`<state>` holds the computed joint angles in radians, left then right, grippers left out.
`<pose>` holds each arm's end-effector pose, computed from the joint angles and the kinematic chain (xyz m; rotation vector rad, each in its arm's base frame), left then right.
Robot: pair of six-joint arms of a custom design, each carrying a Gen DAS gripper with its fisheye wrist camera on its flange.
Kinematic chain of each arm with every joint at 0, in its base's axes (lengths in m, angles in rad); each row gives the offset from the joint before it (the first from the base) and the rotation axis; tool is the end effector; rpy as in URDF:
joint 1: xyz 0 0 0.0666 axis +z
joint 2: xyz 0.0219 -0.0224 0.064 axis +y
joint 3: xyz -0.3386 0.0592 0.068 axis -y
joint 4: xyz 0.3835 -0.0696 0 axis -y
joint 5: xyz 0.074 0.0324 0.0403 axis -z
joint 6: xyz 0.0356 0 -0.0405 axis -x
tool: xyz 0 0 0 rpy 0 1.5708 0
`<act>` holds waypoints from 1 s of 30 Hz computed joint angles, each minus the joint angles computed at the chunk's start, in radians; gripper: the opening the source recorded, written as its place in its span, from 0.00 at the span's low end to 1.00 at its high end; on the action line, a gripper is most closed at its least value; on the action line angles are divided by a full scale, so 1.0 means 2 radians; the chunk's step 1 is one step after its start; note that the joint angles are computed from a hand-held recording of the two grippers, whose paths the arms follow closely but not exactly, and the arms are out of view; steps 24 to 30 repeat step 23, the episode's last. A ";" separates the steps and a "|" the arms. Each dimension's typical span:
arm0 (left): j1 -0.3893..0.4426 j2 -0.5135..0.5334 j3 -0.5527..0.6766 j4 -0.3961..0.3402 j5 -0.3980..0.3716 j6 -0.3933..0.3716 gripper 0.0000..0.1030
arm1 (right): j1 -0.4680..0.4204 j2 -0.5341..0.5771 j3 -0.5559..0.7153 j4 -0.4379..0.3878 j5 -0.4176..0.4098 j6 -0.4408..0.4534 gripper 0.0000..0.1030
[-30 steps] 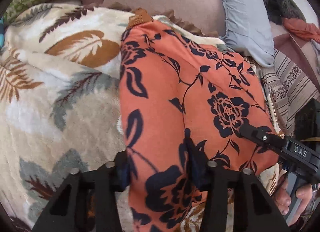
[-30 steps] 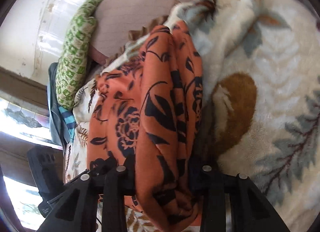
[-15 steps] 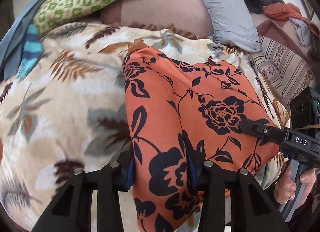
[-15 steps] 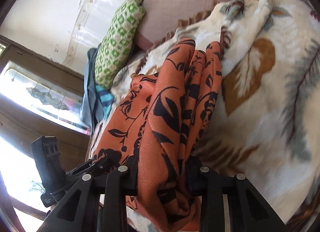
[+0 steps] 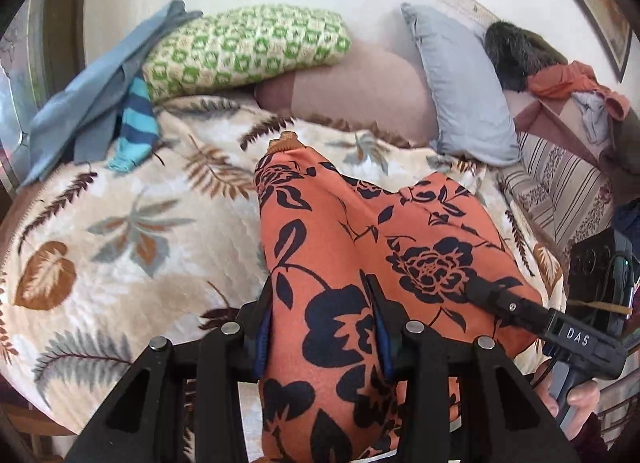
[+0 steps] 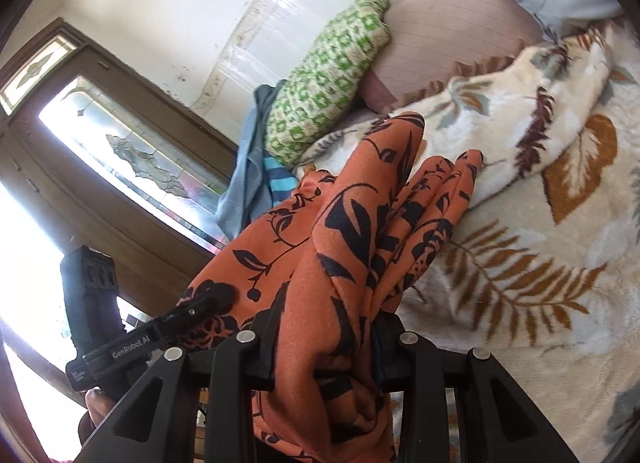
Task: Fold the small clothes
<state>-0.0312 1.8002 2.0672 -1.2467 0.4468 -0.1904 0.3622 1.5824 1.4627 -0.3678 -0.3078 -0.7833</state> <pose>0.5932 -0.0343 0.4578 0.4441 2.4422 -0.5009 0.5292 0.2116 0.3719 0.2573 2.1803 0.9978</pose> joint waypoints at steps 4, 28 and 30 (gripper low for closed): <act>0.014 -0.025 -0.015 0.011 0.007 -0.006 0.41 | 0.020 -0.018 -0.007 0.006 0.023 0.009 0.33; 0.032 -0.028 -0.114 0.033 -0.067 -0.051 0.45 | 0.062 0.050 0.081 -0.152 0.070 0.050 0.32; 0.032 -0.028 -0.114 0.033 -0.067 -0.051 0.45 | 0.062 0.050 0.081 -0.152 0.070 0.050 0.32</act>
